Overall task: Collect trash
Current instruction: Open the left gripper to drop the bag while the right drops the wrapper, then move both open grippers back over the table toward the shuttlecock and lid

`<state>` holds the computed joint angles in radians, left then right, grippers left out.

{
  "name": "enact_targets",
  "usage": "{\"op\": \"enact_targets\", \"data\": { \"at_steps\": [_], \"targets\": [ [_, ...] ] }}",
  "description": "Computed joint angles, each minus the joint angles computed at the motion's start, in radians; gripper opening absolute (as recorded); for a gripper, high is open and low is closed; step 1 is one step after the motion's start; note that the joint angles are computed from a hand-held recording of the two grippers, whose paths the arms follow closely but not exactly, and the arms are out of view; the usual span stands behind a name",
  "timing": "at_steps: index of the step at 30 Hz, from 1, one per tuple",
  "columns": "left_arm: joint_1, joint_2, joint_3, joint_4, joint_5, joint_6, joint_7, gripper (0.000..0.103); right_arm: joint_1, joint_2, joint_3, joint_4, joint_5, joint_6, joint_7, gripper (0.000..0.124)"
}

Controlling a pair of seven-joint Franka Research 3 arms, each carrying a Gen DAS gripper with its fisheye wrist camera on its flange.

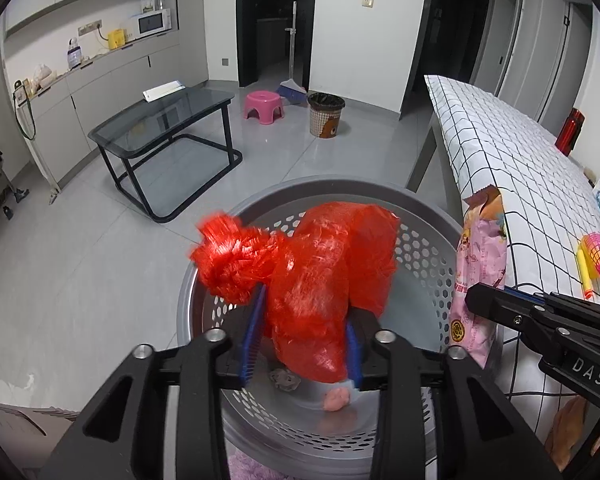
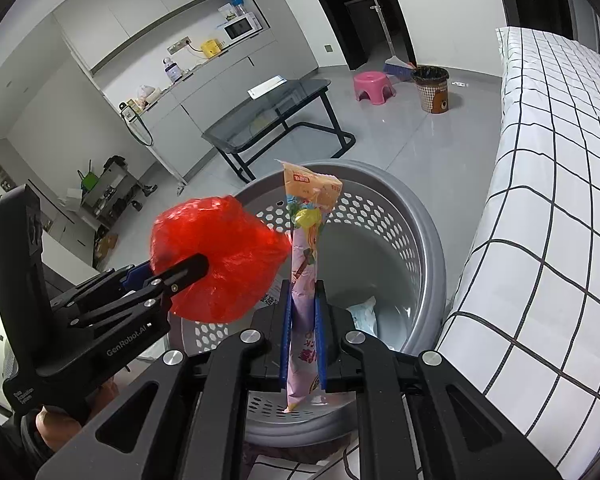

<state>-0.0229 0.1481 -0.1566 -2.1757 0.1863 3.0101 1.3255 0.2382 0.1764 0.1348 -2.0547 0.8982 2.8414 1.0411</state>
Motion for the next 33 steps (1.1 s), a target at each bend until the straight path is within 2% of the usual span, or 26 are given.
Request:
{"op": "enact_targets", "data": {
  "at_steps": [1,2,3,5,17,24,27,33],
  "targets": [
    [-0.005,0.001,0.005,0.001,0.009,0.000,-0.011,0.047,0.000,0.001,0.000,0.000,-0.001,0.000,0.000,0.014],
    [-0.010,-0.002,0.013,-0.002,0.022,0.004,-0.027,0.053,-0.004,0.003,-0.001,0.004,0.003,-0.004,-0.008,0.022],
    [-0.014,-0.003,0.019,-0.003,0.036,0.008,-0.041,0.056,-0.004,0.004,-0.001,0.005,0.004,-0.001,-0.009,0.032],
    [-0.020,-0.006,0.028,-0.004,0.061,0.010,-0.066,0.061,-0.001,0.000,0.001,0.000,0.010,0.021,-0.015,0.038],
    [-0.028,-0.034,0.050,-0.022,0.160,-0.004,-0.166,0.070,0.004,-0.005,0.004,-0.008,0.007,0.041,-0.021,0.041],
    [-0.035,-0.076,0.070,-0.048,0.289,0.005,-0.290,0.078,0.007,-0.023,0.009,-0.025,0.032,0.080,-0.052,0.051],
    [-0.028,-0.095,0.063,-0.058,0.311,0.008,-0.315,0.080,0.012,-0.053,0.011,-0.051,0.051,0.110,-0.069,0.060],
    [-0.023,-0.135,0.046,-0.081,0.358,0.013,-0.354,0.084,0.034,-0.136,-0.013,-0.135,0.049,0.157,-0.054,0.066]
  ]
}}
